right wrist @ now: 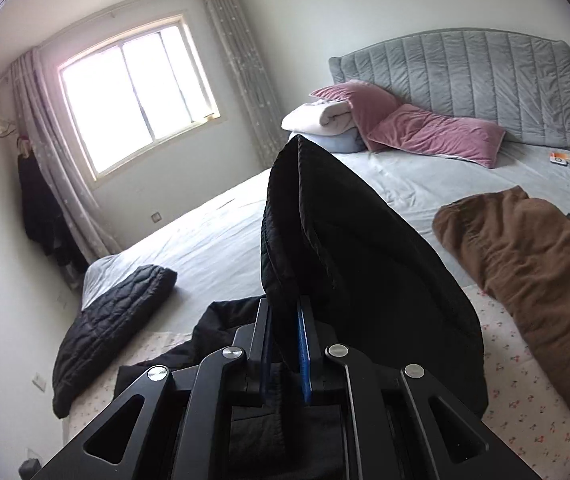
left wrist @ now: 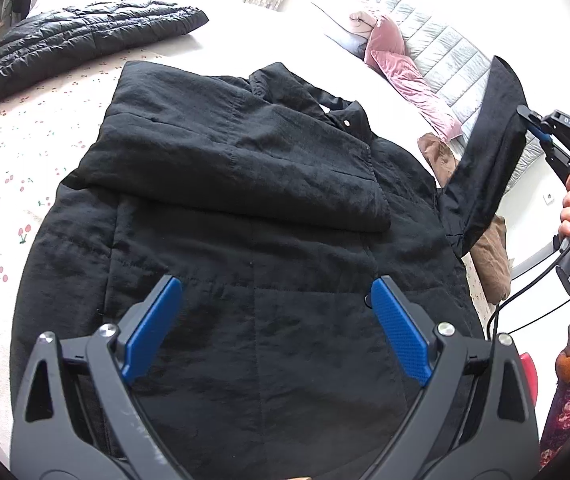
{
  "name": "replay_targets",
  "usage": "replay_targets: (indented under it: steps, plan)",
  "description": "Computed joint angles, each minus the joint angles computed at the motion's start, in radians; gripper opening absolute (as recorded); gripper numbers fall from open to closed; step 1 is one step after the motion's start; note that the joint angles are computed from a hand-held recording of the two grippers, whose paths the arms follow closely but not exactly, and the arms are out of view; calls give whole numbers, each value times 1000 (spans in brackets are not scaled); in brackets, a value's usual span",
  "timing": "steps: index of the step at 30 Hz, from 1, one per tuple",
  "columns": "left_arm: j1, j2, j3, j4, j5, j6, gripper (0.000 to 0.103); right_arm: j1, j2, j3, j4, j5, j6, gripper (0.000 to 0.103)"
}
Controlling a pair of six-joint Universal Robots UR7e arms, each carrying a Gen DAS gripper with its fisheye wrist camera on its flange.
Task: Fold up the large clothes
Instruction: 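Fold the held sleeve across the coat body and open the right gripper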
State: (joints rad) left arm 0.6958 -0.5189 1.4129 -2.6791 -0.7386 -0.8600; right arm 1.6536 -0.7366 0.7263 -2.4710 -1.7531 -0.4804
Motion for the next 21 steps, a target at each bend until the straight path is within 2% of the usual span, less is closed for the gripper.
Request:
replay_targets:
  steps: [3, 4, 6, 7, 8, 9, 13, 16, 19, 21]
  plan:
    - [-3, -10, 5, 14, 32, -11, 96, 6, 14, 31, 88, 61, 16, 16]
    - [-4, -14, 6, 22, 38, -13, 96, -2, 17, 31, 144, 105, 30, 22]
    - [-4, -25, 5, 49, 45, -14, 96, -33, 27, 2, 303, 260, 66, 32]
    - [-2, -30, 1, 66, 43, -11, 96, -41, 21, 10, 327, 288, 81, 47]
    - [0, -33, -8, 81, 39, -5, 96, -50, 8, 35, 308, 304, 86, 56]
    - [4, -35, -19, 96, 33, -1, 96, -59, -12, 72, 266, 307, 81, 57]
    - [32, 4, -154, 204, -7, 57, 96, -108, -75, 139, 203, 249, 115, 57]
    - [56, 87, -321, 287, -20, 134, 96, -137, -130, 233, 138, 130, 81, 58]
    - [94, 207, -531, 352, -83, 208, 94, -170, -177, 302, 117, 37, 57, 58]
    - [121, 304, -707, 447, -120, 203, 80, -197, -205, 343, 110, 22, 63, 58]
